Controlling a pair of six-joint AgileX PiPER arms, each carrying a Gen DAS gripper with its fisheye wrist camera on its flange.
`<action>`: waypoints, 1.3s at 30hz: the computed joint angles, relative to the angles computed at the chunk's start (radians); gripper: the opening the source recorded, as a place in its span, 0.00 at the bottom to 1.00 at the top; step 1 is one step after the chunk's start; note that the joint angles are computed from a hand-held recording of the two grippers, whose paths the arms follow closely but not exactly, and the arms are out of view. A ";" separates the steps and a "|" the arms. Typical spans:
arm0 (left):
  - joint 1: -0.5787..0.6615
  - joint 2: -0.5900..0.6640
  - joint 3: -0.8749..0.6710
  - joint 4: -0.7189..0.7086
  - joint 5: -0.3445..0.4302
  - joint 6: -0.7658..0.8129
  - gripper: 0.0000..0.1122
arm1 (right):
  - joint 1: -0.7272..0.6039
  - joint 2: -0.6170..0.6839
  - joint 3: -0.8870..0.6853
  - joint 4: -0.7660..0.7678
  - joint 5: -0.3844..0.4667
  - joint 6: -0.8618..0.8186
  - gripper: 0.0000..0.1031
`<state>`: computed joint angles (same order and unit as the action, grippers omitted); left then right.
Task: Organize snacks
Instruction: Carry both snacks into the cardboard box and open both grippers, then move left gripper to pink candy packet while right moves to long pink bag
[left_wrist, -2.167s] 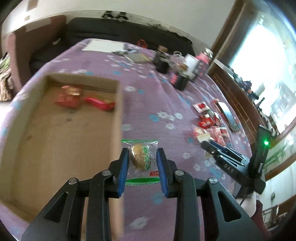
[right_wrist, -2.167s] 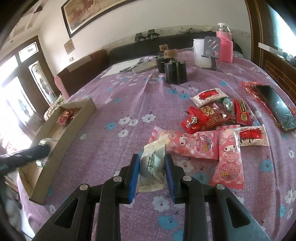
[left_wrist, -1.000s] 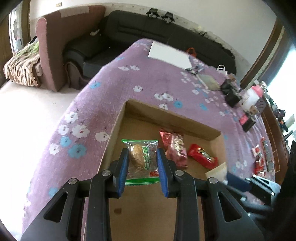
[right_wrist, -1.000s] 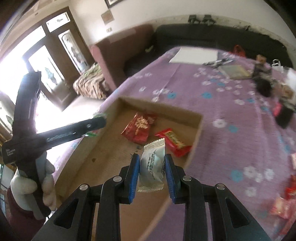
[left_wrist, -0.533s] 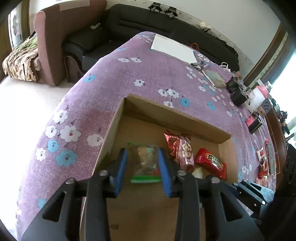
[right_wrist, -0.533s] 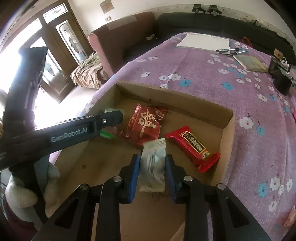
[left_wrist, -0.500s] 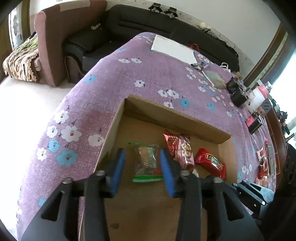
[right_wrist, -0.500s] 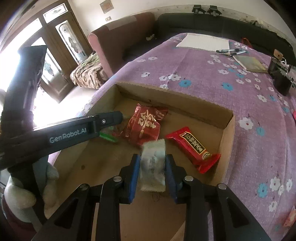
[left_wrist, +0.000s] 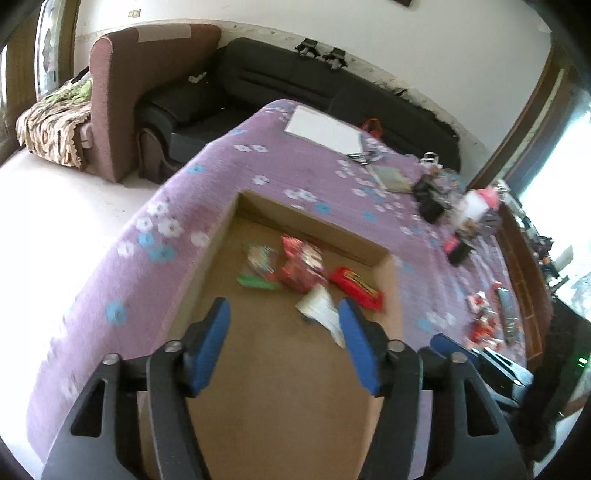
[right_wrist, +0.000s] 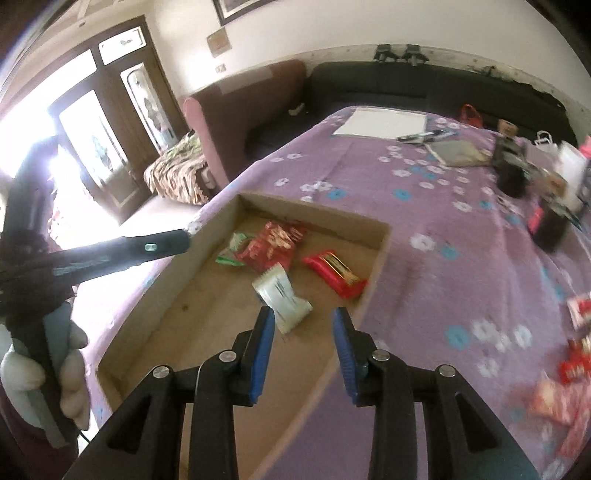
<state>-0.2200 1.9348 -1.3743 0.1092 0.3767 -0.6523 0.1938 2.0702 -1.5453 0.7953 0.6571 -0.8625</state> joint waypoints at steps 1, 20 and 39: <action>-0.013 -0.013 0.015 -0.015 -0.009 0.007 0.55 | -0.029 -0.027 0.050 0.035 -0.006 -0.049 0.33; -0.313 -0.018 0.082 -0.115 -0.097 -0.052 0.59 | -0.642 -0.016 0.109 0.224 0.092 -0.242 0.41; -0.395 -0.012 0.109 0.118 -0.095 -0.250 0.59 | -0.446 0.265 -0.303 -0.094 0.175 0.096 0.41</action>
<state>-0.6146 1.9225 -1.2654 0.2276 0.2813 -0.9025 -0.2518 2.3352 -1.8487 0.7014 0.8318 -0.7669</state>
